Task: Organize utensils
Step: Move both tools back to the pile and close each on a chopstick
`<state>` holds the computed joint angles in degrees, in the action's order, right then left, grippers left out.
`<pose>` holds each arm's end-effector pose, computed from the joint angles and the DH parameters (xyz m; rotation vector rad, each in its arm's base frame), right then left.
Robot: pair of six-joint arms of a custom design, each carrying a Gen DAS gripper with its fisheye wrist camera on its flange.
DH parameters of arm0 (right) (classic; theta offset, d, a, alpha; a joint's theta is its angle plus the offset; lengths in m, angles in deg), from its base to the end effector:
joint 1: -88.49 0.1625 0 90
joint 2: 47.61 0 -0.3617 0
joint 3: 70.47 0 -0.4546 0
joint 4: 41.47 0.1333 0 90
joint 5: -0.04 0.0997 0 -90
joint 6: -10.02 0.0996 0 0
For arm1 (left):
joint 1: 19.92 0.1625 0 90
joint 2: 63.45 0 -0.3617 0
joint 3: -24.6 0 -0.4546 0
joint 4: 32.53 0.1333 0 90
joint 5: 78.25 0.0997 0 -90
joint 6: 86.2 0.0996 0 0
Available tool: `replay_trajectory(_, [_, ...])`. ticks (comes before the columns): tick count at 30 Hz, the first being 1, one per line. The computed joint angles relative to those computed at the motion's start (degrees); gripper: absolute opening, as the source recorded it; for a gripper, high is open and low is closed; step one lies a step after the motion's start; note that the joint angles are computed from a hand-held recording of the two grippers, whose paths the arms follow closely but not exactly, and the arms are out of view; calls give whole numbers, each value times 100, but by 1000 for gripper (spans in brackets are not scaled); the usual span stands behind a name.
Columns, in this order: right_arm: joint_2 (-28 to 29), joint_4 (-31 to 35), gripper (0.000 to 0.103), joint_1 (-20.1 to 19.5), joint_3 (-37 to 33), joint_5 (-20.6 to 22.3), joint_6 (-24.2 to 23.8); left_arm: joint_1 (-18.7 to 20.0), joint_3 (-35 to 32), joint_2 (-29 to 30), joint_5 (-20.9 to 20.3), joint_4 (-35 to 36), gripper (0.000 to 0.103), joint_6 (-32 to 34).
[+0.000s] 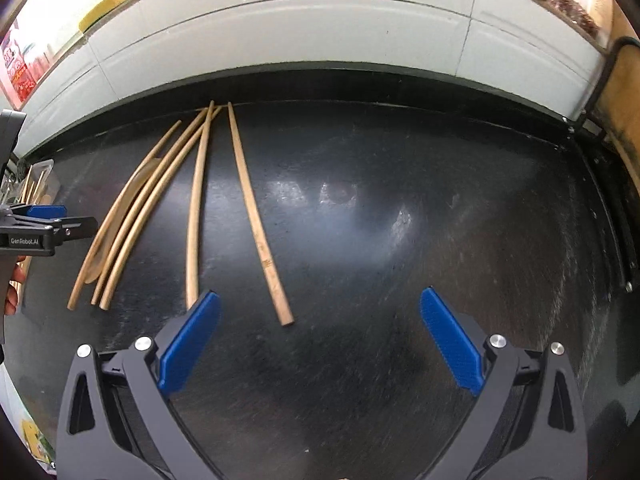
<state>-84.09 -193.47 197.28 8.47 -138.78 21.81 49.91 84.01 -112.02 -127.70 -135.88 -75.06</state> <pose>0.2943 -0.6838 0.0422 -0.0394 -2.3289 0.6636 -0.0861 -0.8087 0.2770 0.6385 2.3515 -0.1241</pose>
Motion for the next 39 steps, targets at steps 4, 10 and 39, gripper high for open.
replay_trajectory(4, [92,-156,97,-106,-108,116,-336,-11,-169,270,203,-75,98,-17])
replay_trajectory(10, [414,-175,97,-221,-470,57,-925,28,-535,683,513,-301,98,37])
replay_trajectory(39, [1330,95,98,-386,-2105,466,-1845,44,-645,997,220,-982,98,356])
